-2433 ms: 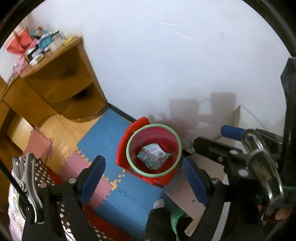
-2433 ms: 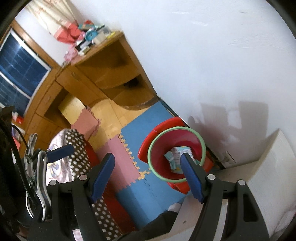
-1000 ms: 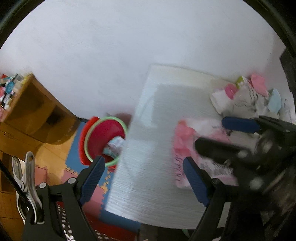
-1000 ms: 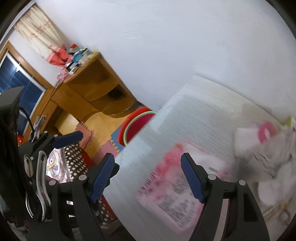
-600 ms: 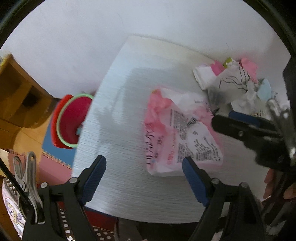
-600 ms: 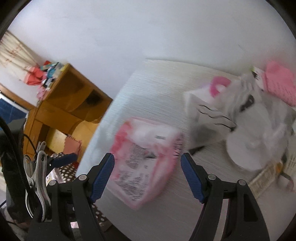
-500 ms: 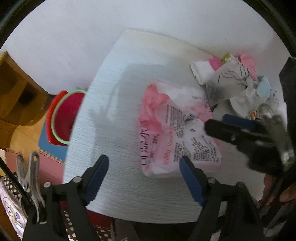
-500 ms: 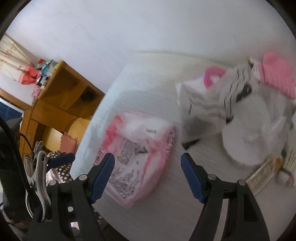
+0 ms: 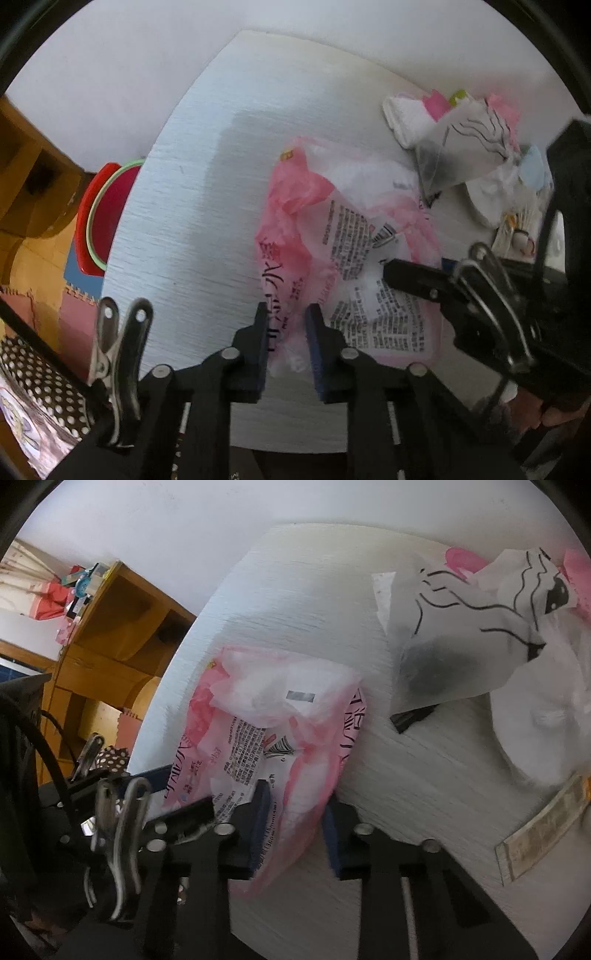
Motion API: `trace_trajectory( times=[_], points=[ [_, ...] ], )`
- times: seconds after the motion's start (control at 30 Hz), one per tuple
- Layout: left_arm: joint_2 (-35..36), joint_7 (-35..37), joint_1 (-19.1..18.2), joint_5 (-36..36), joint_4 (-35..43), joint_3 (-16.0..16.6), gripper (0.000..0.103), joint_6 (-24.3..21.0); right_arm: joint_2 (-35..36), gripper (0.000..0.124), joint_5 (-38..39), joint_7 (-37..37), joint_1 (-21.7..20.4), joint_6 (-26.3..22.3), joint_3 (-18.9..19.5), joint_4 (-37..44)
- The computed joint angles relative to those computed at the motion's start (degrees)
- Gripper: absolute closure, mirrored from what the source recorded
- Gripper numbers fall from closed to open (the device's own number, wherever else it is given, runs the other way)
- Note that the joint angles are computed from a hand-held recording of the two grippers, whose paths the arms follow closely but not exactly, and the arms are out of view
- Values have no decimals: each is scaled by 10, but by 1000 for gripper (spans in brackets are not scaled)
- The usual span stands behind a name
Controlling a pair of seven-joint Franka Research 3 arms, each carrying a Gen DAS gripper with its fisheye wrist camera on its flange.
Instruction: Collect trash
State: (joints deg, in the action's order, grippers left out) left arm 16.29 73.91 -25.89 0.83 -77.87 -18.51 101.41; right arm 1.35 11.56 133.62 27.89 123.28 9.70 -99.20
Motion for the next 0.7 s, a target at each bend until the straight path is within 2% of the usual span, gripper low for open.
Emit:
trace_trajectory(
  times=[0.07,0.17,0.33,0.7],
  points=[
    [-6,13,2,-1,-3,-1,95,4,-5,114,2,1,2,8,2,-10],
    [-18,24,1,8,-4,0,96,5,-7,118,7,-1,1,19,1,-12],
    [-22,21,-4,24,9,2,97,-8,-31,119,18,-20,-4,56,1,-35],
    [-11,0,-43,84,60,-2,98,-30,-36,119,-13,-47,-6,62,4,-8]
  ],
)
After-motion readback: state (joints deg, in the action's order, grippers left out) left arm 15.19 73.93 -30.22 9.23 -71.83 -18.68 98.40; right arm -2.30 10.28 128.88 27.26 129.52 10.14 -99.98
